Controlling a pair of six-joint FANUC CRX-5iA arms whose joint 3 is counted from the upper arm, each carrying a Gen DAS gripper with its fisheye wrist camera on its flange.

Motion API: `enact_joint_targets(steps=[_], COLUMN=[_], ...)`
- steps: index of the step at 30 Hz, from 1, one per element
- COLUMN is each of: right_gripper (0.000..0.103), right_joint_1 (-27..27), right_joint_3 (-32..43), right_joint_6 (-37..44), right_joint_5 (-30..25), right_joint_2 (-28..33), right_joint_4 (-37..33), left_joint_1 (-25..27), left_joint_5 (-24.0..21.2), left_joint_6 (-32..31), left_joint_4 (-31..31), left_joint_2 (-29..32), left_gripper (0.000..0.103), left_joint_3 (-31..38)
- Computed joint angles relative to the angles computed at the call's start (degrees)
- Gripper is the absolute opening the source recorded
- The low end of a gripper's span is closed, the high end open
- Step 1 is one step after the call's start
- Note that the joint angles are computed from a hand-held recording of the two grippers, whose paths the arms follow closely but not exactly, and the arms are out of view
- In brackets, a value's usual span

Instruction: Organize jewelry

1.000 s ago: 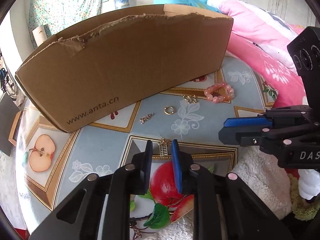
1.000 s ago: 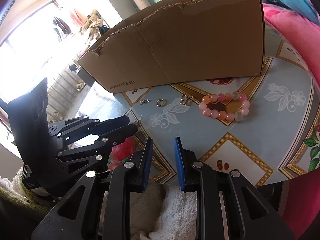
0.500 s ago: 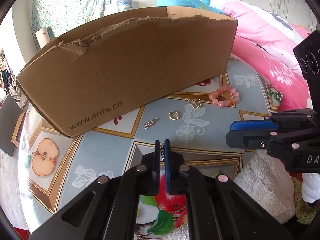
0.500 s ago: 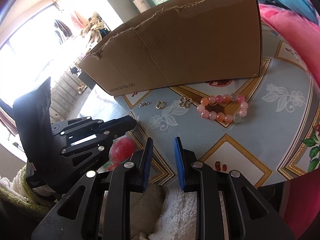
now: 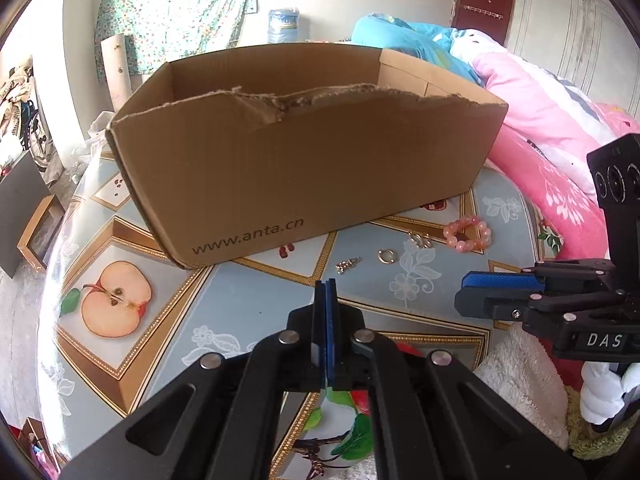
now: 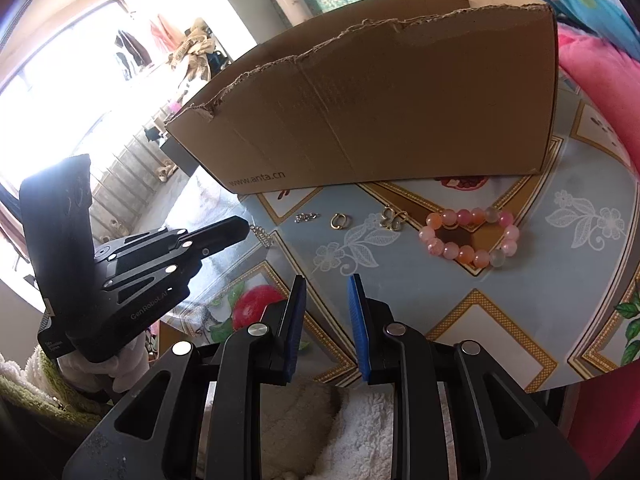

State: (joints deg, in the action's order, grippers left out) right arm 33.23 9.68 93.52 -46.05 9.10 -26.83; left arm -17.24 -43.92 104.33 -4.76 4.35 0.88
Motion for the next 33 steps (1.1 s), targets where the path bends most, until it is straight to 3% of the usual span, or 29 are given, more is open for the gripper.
enact_joint_targets(steps=[6, 16, 23, 28, 33], right_gripper=[0.023, 0.023, 0.023, 0.023, 0.006], right_joint_1=[2.61, 7.69, 11.34, 12.79, 13.94], right_joint_3=[1.58, 4.59, 2.57, 1.97, 2.11], right_joint_6=[0.36, -4.01, -15.97, -19.59, -21.21], right_joint_5=[1.17, 4.68, 7.82, 8.86, 8.32], right_joint_2=[1.46, 5.82, 8.22, 9.25, 10.15], right_joint_4=[2.64, 12.91, 28.59, 35.22, 39.48], left_joint_1=[1.38, 3.32, 4.87, 5.46, 5.9], left_joint_5=[2.31, 6.1, 8.8, 9.94, 10.95], left_joint_6=[1.2, 1.03, -1.43, -3.16, -3.6], left_joint_4=[0.83, 3.02, 6.61, 8.11, 8.72], left_joint_2=[-1.93, -4.71, -5.81, -6.16, -6.44], left_gripper=[0.0, 0.0, 0.0, 0.0, 0.0], left_joint_3=[-2.25, -5.45, -7.92, -8.99, -9.83])
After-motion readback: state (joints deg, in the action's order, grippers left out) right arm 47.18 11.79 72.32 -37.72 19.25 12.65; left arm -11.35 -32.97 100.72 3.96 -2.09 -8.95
